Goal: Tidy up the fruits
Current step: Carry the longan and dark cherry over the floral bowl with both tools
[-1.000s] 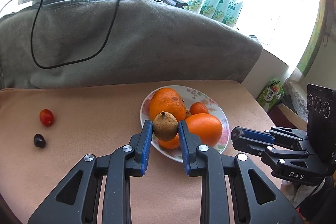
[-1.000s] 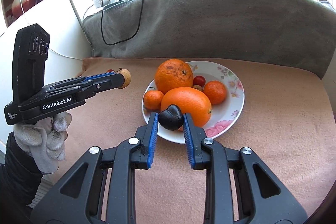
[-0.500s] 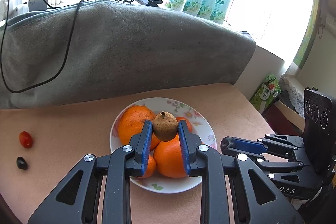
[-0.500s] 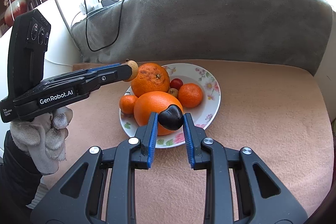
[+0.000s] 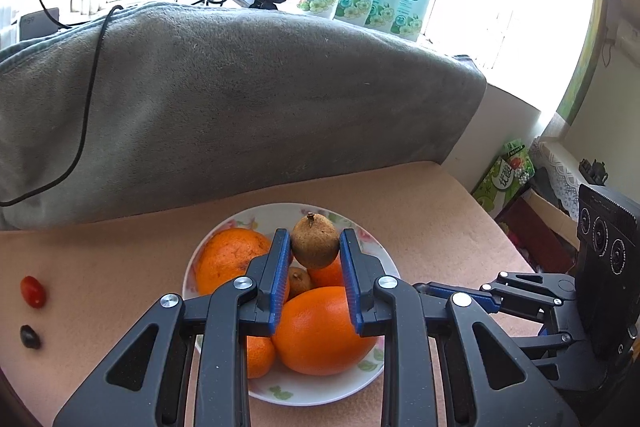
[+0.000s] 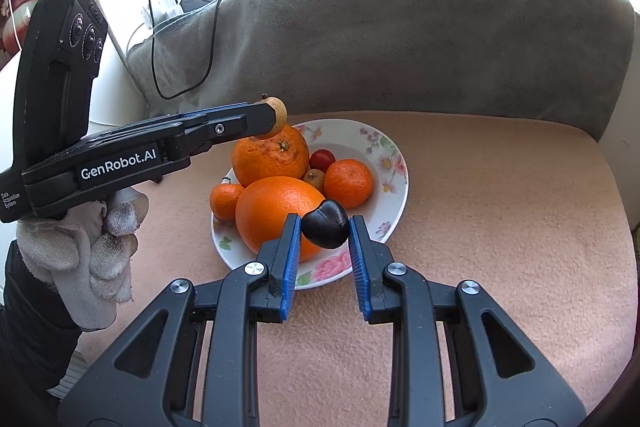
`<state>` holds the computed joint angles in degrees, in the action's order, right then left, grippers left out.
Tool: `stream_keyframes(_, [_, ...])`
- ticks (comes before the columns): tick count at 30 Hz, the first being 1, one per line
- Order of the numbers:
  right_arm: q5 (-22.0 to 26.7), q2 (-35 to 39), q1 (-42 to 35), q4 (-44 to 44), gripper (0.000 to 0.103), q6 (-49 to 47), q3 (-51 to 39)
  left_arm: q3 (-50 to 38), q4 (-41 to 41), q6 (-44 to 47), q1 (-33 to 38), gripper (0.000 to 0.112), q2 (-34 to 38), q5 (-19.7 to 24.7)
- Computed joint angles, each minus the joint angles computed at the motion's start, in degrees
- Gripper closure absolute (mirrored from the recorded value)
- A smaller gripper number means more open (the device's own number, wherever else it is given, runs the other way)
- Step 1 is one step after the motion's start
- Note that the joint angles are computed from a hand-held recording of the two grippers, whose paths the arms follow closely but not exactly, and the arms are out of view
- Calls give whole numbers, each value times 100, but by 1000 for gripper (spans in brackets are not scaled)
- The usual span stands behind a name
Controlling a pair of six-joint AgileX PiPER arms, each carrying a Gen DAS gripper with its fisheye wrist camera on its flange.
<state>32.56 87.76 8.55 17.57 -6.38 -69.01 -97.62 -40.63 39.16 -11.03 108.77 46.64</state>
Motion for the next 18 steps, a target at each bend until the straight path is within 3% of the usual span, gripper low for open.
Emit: stream_keyframes(18, [49,238,115,-293,78,185,-208,-278,183,-253,-86,88,190,38])
